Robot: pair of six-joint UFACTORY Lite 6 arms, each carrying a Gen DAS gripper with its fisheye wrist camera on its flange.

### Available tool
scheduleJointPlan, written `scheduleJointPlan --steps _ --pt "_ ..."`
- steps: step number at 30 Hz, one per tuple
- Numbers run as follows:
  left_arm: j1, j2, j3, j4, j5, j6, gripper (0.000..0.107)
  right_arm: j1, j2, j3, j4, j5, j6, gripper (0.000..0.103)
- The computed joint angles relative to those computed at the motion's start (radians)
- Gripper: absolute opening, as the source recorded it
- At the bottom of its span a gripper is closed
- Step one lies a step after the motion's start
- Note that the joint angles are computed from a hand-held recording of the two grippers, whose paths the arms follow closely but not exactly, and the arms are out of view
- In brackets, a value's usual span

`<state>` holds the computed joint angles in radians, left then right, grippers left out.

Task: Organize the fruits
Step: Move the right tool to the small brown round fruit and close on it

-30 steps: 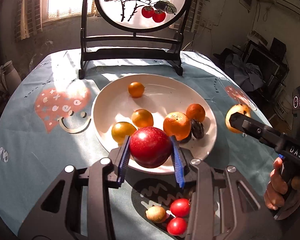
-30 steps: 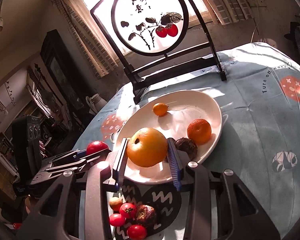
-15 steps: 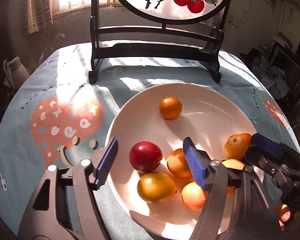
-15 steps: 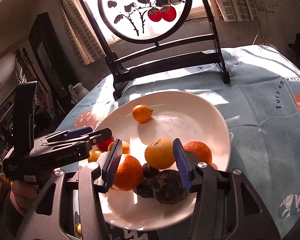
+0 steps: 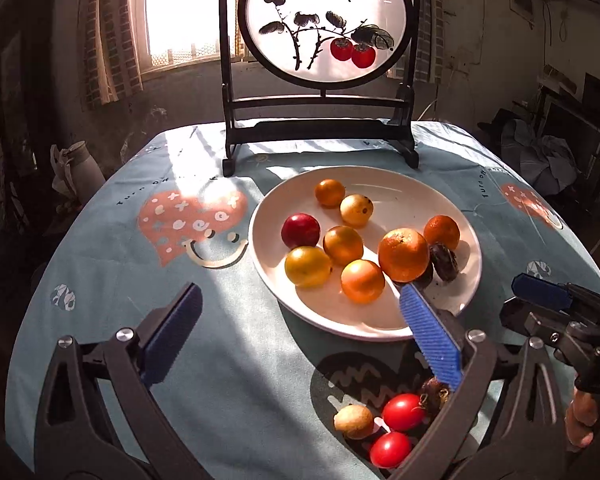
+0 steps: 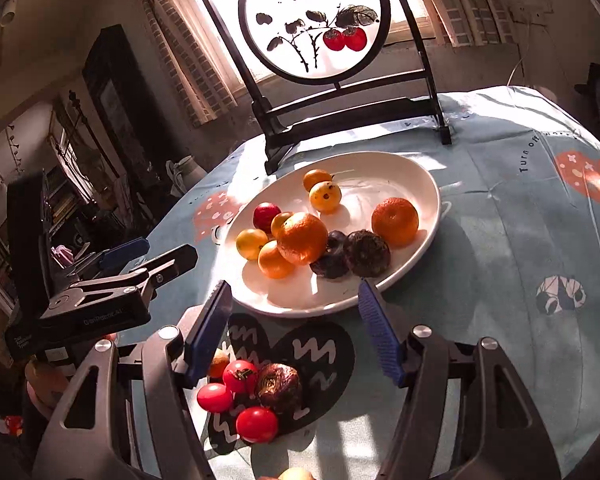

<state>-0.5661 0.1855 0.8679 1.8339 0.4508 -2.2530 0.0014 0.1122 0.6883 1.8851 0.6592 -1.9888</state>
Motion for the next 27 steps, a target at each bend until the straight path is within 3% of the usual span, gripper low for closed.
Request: scheduleJointPlan --steps 3,8,10,13,17,21,24,27 --pt "-0.031 -0.05 -0.126 0.099 0.044 -0.177 0.101 0.022 -0.076 -0.108 -0.012 -0.031 -0.042 0.066" --pt "0.018 -0.08 -0.224 0.178 -0.017 -0.313 0.101 0.134 -0.227 -0.258 0.114 -0.191 -0.228 0.066" --pt "0.022 -0.082 -0.245 0.179 -0.009 -0.333 0.101 0.187 -0.264 -0.298 0.228 -0.262 -0.349 0.066" --pt "0.016 -0.083 -0.258 0.16 0.014 -0.322 0.101 0.212 -0.268 -0.319 0.255 -0.302 -0.402 0.066" --pt "-0.008 -0.079 -0.261 0.091 0.059 -0.265 0.101 0.257 -0.293 -0.368 0.49 -0.356 -0.648 0.066" --pt "0.016 -0.096 -0.269 0.123 0.026 -0.296 0.101 0.225 -0.292 -0.38 0.309 -0.337 -0.5 0.066" --pt "0.04 -0.112 -0.279 0.171 -0.01 -0.343 0.101 0.228 -0.307 -0.397 0.288 -0.34 -0.49 0.064" --pt "0.041 -0.113 -0.281 0.168 -0.01 -0.346 0.101 0.221 -0.304 -0.395 0.244 -0.335 -0.451 0.055"
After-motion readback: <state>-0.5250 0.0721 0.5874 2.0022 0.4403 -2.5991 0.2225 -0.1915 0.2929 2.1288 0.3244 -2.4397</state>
